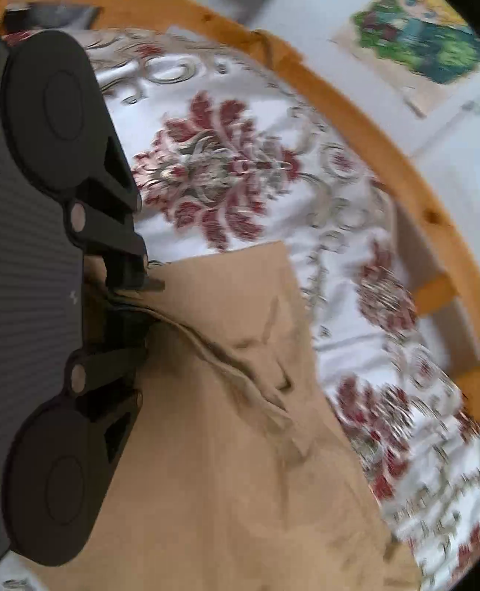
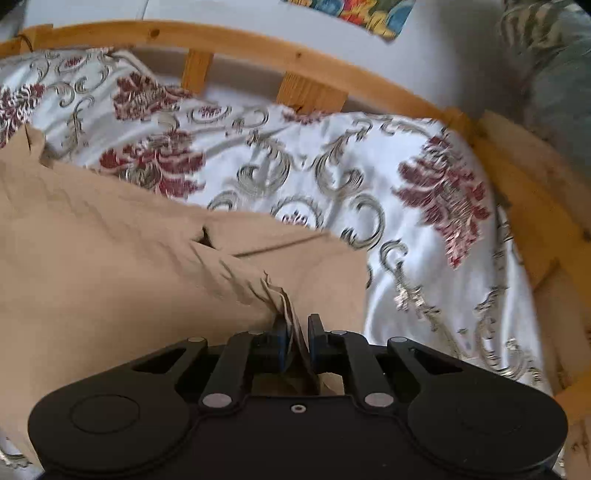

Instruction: Fold large clothes

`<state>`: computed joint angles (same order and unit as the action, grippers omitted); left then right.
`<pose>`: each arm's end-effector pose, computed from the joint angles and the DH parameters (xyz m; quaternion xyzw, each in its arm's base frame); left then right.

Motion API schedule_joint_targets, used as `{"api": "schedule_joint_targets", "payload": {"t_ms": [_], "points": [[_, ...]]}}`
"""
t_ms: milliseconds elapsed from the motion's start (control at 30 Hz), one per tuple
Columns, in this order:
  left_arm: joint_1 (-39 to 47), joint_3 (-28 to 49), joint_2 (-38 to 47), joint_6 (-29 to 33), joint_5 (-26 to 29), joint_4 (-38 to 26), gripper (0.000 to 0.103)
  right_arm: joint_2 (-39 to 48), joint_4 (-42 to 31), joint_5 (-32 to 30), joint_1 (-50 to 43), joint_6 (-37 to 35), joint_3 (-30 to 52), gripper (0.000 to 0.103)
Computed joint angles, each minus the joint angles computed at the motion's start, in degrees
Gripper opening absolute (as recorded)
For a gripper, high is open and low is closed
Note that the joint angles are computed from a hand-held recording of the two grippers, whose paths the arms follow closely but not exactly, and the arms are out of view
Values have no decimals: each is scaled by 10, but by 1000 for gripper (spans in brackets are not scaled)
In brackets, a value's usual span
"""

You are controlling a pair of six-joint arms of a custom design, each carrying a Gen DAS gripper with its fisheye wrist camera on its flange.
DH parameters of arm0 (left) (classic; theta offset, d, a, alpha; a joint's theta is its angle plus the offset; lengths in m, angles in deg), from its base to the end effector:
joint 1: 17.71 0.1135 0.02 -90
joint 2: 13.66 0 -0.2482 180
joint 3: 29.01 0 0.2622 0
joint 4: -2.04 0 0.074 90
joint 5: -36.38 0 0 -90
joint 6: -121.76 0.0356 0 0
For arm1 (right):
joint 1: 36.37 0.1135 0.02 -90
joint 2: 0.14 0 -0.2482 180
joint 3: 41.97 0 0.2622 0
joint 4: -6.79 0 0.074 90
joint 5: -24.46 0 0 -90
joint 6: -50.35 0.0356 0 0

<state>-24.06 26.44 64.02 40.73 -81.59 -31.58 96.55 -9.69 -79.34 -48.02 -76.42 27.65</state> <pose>0.2691 -0.0132 0.1695 0.0533 0.9288 0.2375 0.2796 0.3554 -0.0646 0.1659 -0.2446 0.8802 -0.0599 0.4023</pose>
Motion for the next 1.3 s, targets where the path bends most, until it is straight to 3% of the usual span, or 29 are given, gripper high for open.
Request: {"api": "schedule_joint_targets", "payload": {"t_ms": [33,67,100,167,267,433,533,600,700,800,967,1100,1300], "points": [[-7,-6,0,-12,-20,3,34,0,-10,-11,-6,7,6,23],[-13,-15,-7,-14,-41,9,53,-7,-23,-30,-18,15,11,36],[-17,-29,-25,-11,-55,17,74,-25,-25,-60,-35,20,3,44],[-8,-52,-74,-2,-44,17,94,-62,-17,-107,-65,21,-21,83],[26,-58,-154,-18,3,-38,100,-142,34,-176,-118,29,-93,102],[53,-88,-275,-99,23,-131,102,-252,161,-266,-195,50,-242,102],[37,-136,-357,-104,37,-141,102,-268,208,-302,-223,-10,-302,102],[-8,-155,-366,-113,10,-127,102,-248,240,-285,-213,-46,-315,102],[-86,-144,-301,-170,-57,-93,102,-185,298,-242,-184,12,-298,102],[-122,-108,-199,-237,-70,-52,102,-119,307,-211,-153,68,-261,102],[-126,-75,-58,-277,-77,-5,103,-10,320,-170,-129,33,-214,102],[-95,-81,-28,-306,-25,11,103,52,234,-216,-159,41,-138,102],[-98,-83,-11,-311,-39,26,103,47,271,-201,-150,34,-164,102]]}}
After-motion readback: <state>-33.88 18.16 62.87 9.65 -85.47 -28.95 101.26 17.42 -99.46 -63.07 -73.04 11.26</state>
